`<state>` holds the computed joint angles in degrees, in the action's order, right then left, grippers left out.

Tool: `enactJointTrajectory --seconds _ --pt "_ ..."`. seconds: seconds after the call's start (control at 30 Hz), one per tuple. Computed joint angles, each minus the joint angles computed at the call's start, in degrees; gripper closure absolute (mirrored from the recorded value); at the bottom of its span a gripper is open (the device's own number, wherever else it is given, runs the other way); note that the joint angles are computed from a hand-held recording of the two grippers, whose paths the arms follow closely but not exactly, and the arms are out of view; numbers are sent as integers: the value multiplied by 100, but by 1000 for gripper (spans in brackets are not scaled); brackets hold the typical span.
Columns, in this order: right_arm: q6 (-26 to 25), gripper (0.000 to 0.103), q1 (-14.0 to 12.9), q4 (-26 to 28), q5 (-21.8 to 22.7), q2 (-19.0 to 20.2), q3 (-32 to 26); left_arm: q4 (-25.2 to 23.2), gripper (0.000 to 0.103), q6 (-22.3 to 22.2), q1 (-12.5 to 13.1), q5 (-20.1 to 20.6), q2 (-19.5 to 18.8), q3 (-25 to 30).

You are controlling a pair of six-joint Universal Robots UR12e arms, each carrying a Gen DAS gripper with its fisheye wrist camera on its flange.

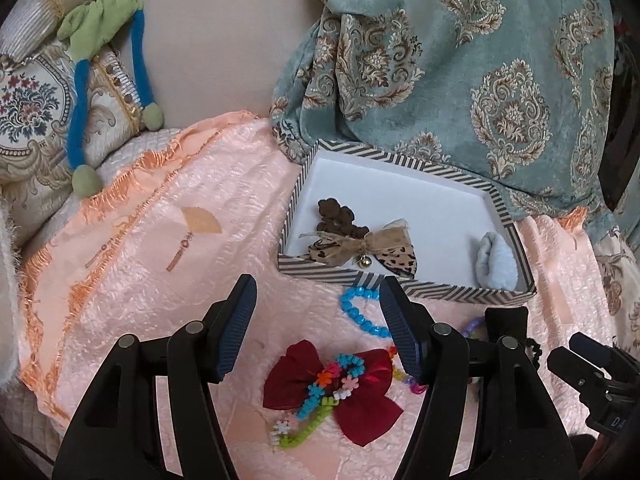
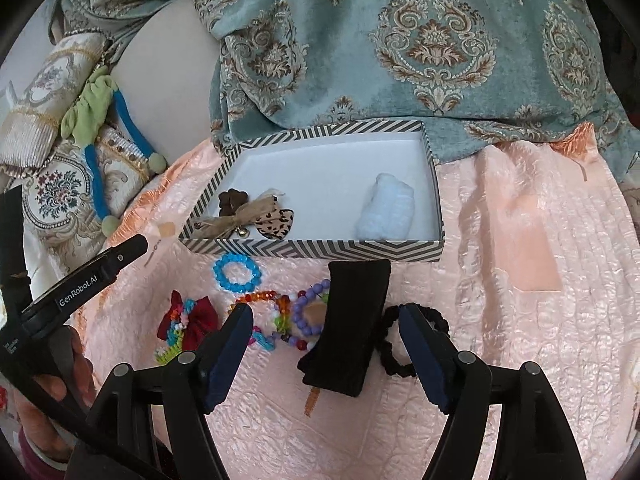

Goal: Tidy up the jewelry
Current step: 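Move the left gripper to the blue bead bracelet while the right approaches the black velvet clip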

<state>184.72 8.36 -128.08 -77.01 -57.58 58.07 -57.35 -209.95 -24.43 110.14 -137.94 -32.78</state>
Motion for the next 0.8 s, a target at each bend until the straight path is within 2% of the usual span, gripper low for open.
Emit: enactJointTrajectory --seconds 0.43,0.63,0.8 --pt "56 30 -12 123 75 37 28 -62 39 -75 60 -151 41 -95" --pt "72 30 -33 114 111 46 67 -86 39 -349 164 -714 75 -176" --pt "33 30 -36 190 163 94 46 -153 39 -411 223 -1220 -3 -78"
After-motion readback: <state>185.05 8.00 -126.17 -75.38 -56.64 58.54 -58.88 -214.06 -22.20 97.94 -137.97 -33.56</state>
